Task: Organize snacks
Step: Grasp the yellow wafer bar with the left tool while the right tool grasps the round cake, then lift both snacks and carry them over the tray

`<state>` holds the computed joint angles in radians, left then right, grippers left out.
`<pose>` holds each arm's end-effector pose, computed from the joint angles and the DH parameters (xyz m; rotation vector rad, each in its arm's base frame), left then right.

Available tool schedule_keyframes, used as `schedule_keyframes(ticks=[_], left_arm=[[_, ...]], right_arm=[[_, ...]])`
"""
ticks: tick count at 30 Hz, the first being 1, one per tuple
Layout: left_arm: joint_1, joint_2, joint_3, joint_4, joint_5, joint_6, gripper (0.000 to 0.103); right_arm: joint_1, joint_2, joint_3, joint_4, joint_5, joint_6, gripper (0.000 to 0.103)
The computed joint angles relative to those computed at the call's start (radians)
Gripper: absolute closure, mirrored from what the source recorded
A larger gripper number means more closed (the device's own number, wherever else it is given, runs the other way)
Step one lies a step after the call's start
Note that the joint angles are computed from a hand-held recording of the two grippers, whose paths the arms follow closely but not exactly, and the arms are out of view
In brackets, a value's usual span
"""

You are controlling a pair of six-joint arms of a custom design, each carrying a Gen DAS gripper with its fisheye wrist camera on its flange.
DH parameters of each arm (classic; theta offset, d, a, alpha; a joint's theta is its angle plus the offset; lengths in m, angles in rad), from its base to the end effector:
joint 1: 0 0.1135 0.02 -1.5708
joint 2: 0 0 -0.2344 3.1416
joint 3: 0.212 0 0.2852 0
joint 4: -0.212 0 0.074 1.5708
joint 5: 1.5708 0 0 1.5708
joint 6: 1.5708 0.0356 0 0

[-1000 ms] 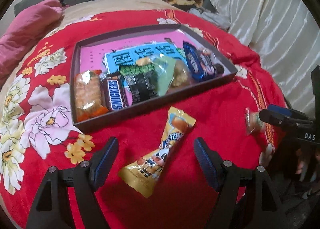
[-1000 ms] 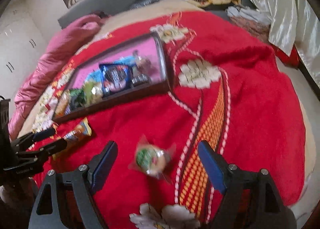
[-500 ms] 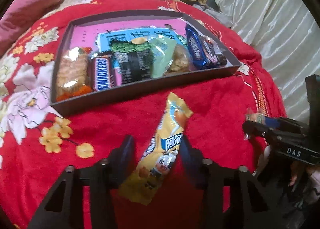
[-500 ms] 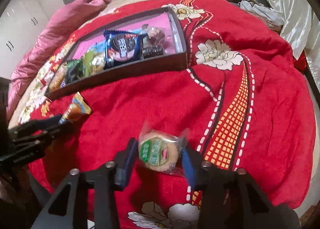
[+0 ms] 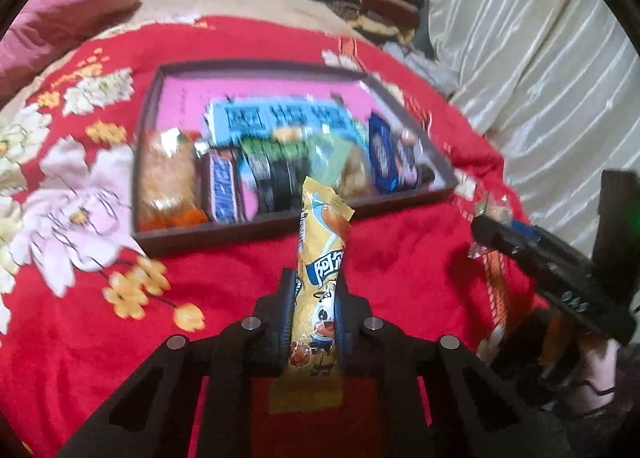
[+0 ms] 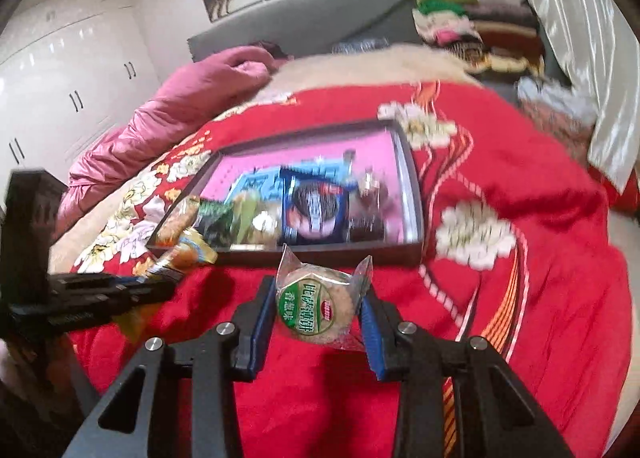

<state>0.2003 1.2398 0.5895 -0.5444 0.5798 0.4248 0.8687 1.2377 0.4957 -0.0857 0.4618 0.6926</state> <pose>0.2393 0.0287 0.1176 0.4302 2.5218 -0.5755 0.1807 0.1891 0.1129 0.0076 2.3029 0.2458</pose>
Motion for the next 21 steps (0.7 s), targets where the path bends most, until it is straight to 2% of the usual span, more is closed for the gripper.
schedule_keyframes(ticks=[8, 21], left_arm=[[0.078, 0.011, 0.089, -0.033, 0.054, -0.020, 0.087], [0.073, 0.180, 0.193, 0.156, -0.011, -0.206, 0.087]], right_arm=[[-0.068, -0.024, -0.030, 0.077, -0.029, -0.075, 0.063], [-0.181, 0.029, -0.014, 0.198, -0.090, -0.189, 0.063]])
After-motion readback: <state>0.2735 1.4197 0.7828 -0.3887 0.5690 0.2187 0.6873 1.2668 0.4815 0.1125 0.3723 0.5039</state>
